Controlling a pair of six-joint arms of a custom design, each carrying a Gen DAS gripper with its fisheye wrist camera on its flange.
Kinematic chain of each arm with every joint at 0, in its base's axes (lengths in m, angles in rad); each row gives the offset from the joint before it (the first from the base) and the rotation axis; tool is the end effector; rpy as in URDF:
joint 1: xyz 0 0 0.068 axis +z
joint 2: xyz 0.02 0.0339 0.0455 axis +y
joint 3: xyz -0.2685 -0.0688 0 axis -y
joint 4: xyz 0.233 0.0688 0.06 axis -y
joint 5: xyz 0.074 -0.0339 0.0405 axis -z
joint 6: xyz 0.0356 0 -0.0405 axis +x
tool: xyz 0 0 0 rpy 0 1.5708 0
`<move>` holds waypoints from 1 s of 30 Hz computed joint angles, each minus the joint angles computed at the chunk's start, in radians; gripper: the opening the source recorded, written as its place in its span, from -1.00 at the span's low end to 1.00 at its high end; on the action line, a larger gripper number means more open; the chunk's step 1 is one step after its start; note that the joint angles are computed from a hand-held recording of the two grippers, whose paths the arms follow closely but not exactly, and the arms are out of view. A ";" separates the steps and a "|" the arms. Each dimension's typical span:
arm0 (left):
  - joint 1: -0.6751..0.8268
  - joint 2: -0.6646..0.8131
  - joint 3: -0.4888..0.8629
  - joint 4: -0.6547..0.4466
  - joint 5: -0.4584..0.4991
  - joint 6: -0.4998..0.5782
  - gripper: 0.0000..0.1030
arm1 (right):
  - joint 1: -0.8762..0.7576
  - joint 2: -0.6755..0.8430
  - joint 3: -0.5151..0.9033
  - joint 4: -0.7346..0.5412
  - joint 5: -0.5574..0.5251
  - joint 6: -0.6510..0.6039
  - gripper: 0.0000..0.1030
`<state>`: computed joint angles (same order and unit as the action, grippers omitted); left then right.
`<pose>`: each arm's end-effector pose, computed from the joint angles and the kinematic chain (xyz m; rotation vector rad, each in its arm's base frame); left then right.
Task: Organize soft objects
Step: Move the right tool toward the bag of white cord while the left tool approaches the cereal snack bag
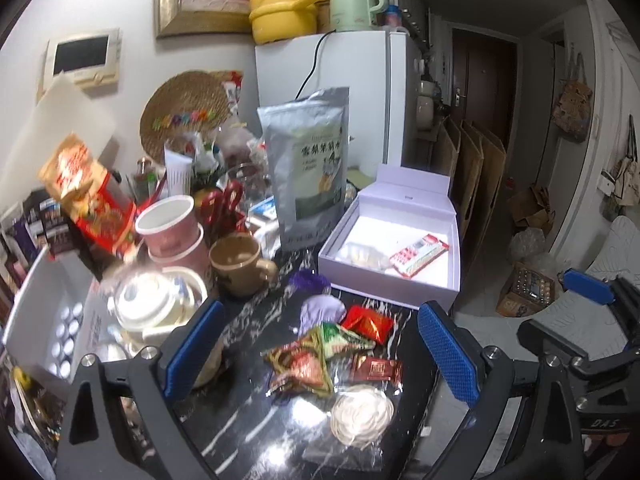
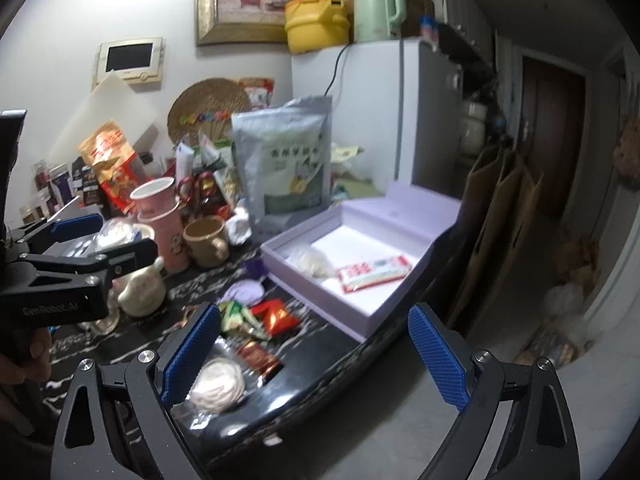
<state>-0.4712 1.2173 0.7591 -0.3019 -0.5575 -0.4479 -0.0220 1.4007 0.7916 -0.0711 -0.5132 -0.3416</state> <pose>0.2207 -0.0913 0.2443 -0.2426 2.1856 0.1444 0.2819 0.0113 0.2280 -0.6100 2.0868 0.3705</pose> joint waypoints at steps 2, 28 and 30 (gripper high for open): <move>0.000 -0.005 -0.027 0.010 0.008 -0.012 0.92 | 0.001 0.009 -0.020 0.014 -0.008 -0.001 0.87; 0.200 -0.011 -0.348 0.240 0.250 -0.005 0.92 | 0.167 0.274 -0.142 0.127 0.044 0.069 0.85; 0.225 -0.005 -0.365 0.254 0.258 0.004 0.92 | 0.187 0.315 -0.134 0.141 0.051 0.088 0.83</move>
